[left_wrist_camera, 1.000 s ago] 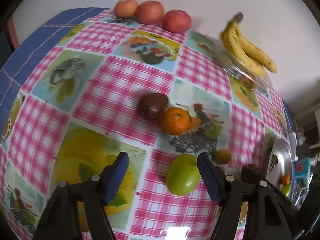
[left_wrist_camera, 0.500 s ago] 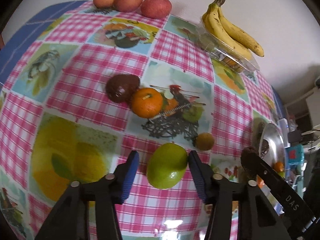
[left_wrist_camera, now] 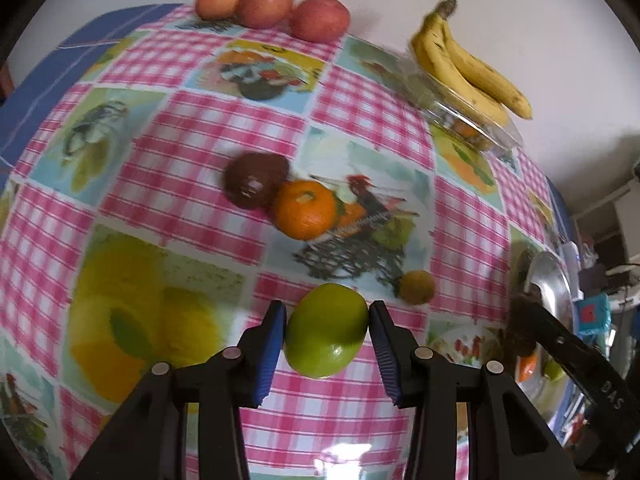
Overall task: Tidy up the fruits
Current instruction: 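Grasp a second dark date with the right tool while the left tool approaches a green mango, then carry the date and green mango into the steel bowl and open both tools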
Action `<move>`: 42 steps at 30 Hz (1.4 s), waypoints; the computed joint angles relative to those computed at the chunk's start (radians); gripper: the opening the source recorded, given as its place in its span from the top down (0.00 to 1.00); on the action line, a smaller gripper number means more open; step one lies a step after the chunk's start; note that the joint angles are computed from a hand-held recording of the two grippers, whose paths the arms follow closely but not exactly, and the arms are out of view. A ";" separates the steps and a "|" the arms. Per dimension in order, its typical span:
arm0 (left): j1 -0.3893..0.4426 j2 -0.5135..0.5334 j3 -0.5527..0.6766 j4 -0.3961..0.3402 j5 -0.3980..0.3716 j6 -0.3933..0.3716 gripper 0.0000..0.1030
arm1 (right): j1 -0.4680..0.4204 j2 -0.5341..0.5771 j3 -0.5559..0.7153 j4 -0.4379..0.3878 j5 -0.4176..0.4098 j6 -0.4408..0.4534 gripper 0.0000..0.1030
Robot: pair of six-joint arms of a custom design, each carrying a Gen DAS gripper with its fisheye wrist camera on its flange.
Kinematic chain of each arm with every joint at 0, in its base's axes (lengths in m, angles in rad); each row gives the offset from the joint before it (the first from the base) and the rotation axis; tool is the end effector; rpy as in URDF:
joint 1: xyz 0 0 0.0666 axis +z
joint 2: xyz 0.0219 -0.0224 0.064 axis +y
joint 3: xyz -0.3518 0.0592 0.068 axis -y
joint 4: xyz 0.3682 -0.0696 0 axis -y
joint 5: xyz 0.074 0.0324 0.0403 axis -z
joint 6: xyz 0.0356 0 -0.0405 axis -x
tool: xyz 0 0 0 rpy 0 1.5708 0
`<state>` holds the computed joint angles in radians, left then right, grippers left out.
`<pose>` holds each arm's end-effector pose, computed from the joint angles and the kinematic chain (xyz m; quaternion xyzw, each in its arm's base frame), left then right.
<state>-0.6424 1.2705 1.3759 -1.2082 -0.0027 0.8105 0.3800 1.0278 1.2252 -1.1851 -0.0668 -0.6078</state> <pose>0.3187 -0.2388 0.4276 -0.0820 0.9693 -0.1530 0.1742 0.2960 0.1204 0.4476 0.0993 0.9522 0.1643 0.2378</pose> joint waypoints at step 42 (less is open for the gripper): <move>-0.297 0.230 0.233 0.245 -0.028 -0.183 0.56 | -0.481 -0.165 -0.150 0.003 -0.131 0.106 0.61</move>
<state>-0.9394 1.5006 1.6084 -0.9632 -0.0307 0.6278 -0.1009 0.8627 1.0747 -1.1824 -0.1974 -0.5014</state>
